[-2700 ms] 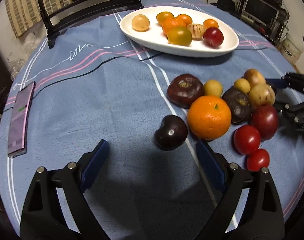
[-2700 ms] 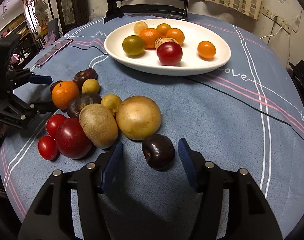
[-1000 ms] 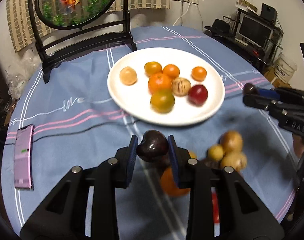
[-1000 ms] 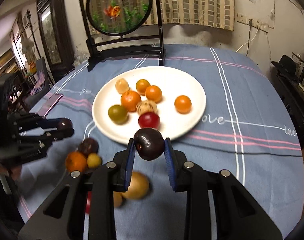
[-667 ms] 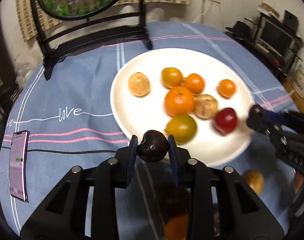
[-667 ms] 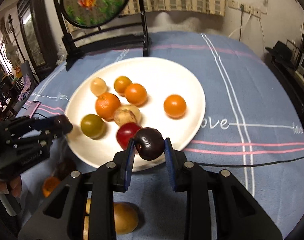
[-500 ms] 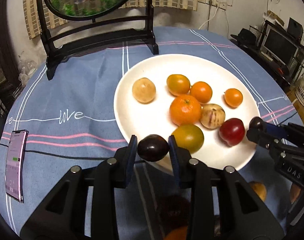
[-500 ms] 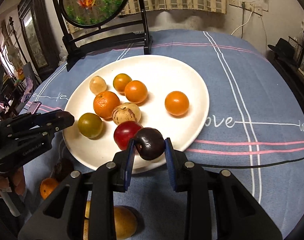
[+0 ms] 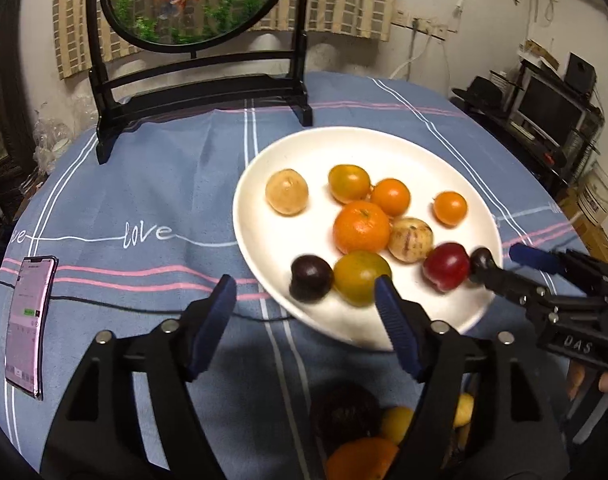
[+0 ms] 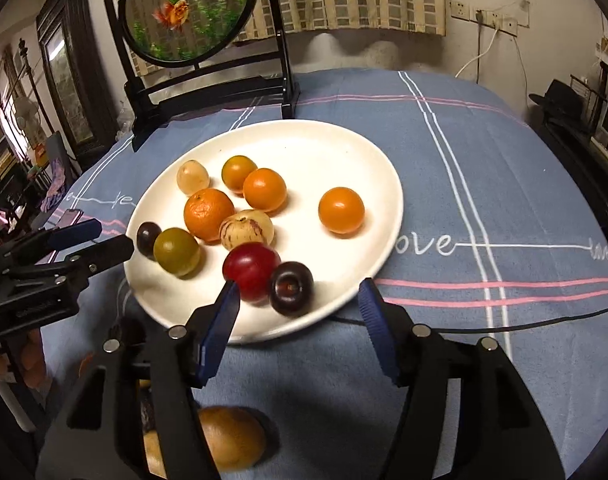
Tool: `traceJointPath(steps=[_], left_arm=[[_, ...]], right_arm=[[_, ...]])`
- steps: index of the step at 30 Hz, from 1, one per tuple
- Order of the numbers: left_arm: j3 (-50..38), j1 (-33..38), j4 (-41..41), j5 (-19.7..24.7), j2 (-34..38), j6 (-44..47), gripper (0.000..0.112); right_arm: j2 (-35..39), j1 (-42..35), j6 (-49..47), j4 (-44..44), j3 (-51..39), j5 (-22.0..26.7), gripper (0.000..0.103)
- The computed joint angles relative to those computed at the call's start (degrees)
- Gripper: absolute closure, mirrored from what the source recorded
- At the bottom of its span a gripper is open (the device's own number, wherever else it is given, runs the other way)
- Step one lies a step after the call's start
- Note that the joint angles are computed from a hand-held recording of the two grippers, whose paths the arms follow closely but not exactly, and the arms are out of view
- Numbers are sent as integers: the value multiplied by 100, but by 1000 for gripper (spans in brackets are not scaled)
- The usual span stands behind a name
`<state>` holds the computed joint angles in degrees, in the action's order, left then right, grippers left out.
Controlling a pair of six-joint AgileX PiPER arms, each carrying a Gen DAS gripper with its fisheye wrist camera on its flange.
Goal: Organize fruits
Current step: 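Lower both dark plums onto the white plate and open both tools, then move both open tools back to the fruit pile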
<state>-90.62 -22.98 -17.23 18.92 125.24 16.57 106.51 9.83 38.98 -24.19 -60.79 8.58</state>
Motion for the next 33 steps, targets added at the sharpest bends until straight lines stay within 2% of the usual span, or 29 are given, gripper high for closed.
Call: traceJointPath(steps=[1, 5, 9, 15, 19, 21, 23, 28, 31, 33], left_arm=[[77, -4, -58, 3, -51, 79, 26], [350, -53, -2, -54, -178, 184, 26], [556, -43, -222, 6, -271, 554, 26], [1149, 85, -1229, -102, -622, 1799, 24], [1473, 130, -1589, -105, -765, 2452, 24], [1613, 149, -1704, -92, -814, 2726, 23], [1681, 165, -1637, -64, -830, 2775, 23], [1838, 213, -1715, 62, -934, 3118, 22], [1969, 236, -1765, 106, -986, 3326, 22], [2004, 257, -1812, 157, -976, 3409, 20]], right_arm=[[-88, 5, 145, -185, 81, -28, 41], [-377, 47, 69, -376, 363, -78, 41], [-549, 71, -1262, 689, 495, 12, 41], [-757, 179, -2996, 1782, 900, 79, 40], [-891, 154, -4565, 3023, 1180, 52, 40], [-978, 153, -4710, 3044, 1326, -7, 40], [-1072, 100, -5283, 3555, 1447, -61, 40], [-1191, 173, -5906, 3943, 1639, -92, 40], [-1168, 262, -6917, 4758, 1707, -28, 40], [-1105, 318, -6914, 4703, 1689, -5, 40]])
